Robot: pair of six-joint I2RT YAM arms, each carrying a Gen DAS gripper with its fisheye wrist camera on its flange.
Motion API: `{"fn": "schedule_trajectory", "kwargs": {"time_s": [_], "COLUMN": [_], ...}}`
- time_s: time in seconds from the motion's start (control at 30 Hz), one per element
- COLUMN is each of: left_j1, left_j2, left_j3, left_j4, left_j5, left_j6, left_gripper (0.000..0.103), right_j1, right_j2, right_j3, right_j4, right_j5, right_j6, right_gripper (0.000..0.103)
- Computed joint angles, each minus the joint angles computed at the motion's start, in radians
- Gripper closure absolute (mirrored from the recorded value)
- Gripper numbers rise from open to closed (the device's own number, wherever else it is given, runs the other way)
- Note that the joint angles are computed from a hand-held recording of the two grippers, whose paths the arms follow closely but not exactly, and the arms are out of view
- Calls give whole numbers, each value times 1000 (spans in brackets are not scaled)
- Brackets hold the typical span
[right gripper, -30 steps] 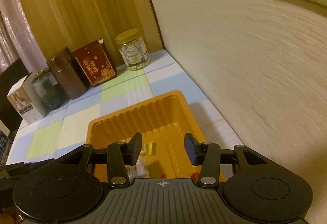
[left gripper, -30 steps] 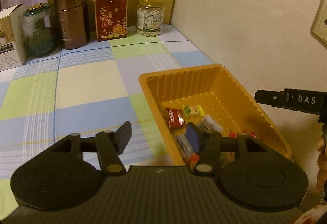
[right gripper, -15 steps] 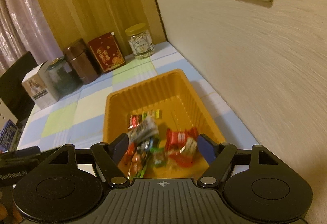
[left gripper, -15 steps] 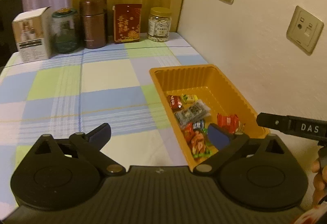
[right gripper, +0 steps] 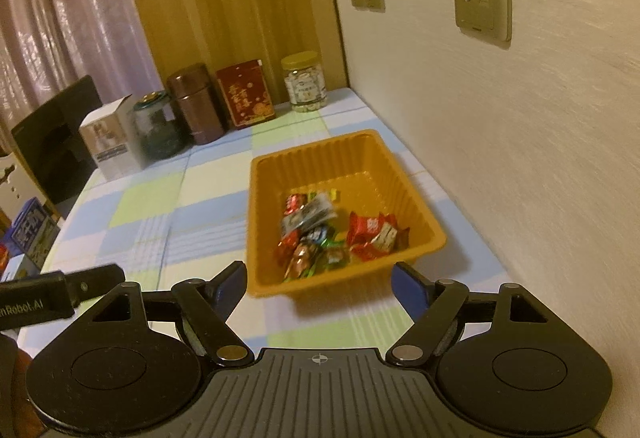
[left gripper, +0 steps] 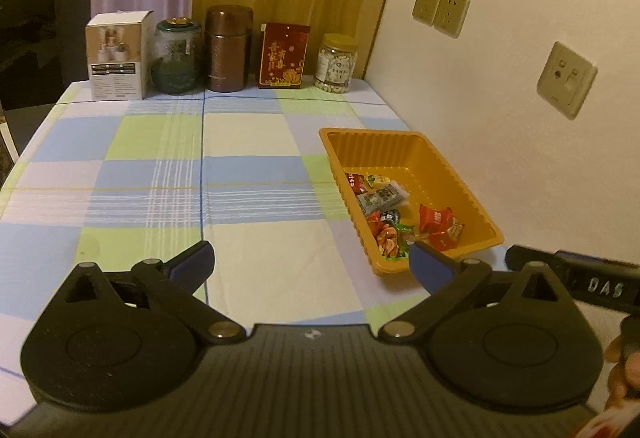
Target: Organize snacks
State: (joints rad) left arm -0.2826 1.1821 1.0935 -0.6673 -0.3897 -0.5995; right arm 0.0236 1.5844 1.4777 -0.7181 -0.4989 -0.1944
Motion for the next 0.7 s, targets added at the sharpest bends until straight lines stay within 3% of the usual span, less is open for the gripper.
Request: {"fn": "schedule_trajectory", "kwargs": {"time_s": [0.3,0.7], "left_j1": [-149,-395], "left_j2": [-136,-167], "left_j3": [7,83], "left_j4": [-189,-448], "left_j5": [-131,-315], "left_j6": [-122,-334], "left_gripper": [0,0], "right_j1": [-14,-46], "right_j2": [-177,-347], "right_j3": [-123,-194], "right_j4": [-61,-136], "right_j5": [-13,-16], "right_j6": [-11,-41], "right_gripper": [20,20]}}
